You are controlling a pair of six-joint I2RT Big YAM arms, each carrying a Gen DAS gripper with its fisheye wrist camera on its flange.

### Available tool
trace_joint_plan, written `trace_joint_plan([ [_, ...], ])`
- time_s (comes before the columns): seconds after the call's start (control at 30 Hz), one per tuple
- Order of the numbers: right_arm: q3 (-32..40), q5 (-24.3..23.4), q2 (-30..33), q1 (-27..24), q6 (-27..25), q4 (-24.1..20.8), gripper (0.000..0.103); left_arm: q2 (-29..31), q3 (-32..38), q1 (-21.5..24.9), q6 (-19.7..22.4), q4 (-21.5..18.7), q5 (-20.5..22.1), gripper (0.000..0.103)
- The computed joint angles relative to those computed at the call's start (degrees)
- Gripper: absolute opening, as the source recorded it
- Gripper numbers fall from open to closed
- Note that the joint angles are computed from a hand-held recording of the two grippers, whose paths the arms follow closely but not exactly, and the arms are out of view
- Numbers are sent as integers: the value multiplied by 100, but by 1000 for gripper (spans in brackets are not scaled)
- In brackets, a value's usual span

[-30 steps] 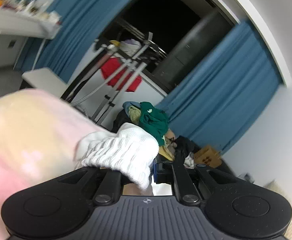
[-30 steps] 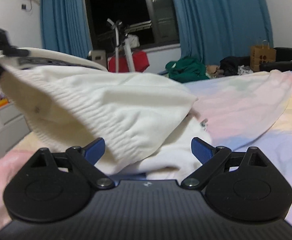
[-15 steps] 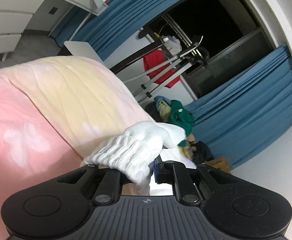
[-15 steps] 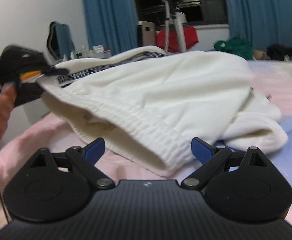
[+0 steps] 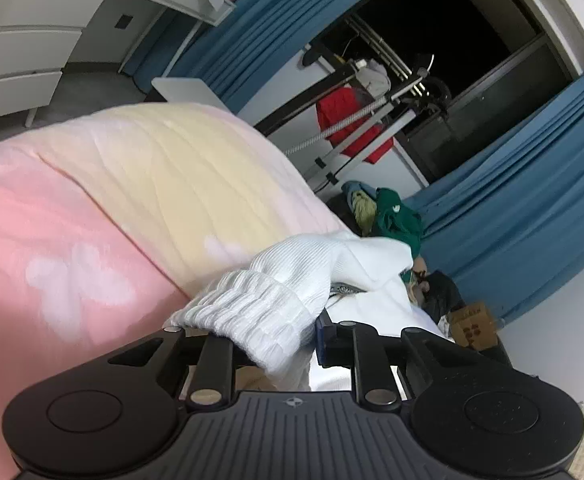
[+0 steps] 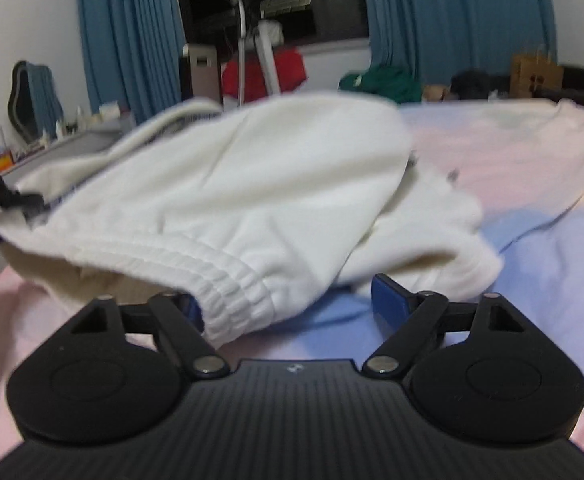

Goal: Fold clothes
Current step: 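Grasp the waistband with the right gripper while the left gripper holds the cuff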

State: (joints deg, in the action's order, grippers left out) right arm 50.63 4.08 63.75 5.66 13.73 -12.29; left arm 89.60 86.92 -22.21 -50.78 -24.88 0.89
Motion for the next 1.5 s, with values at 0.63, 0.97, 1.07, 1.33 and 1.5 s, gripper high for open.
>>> trace_joint_plan([
  [0.63,40,-795,-236,-76,309,-327,33,-1191,-1400,-194,-1757,265,182,76],
  [0.97,210,-657,-364,-39,381,-828,33,-731,-1411,-220,-1999,909,896,76],
  [1.07,231,-657,-267,-46,374,-847,33,-492,-1262,-274,-1813,993,878,73],
  [1.33,188,-398,-126,86,173,-826,35,-47,-865,-320,-1352,1114,559,49],
  [1.5,128,-142,-30,214,-35,-753,44,-13,-895,-274,-1459,1310,438,35],
])
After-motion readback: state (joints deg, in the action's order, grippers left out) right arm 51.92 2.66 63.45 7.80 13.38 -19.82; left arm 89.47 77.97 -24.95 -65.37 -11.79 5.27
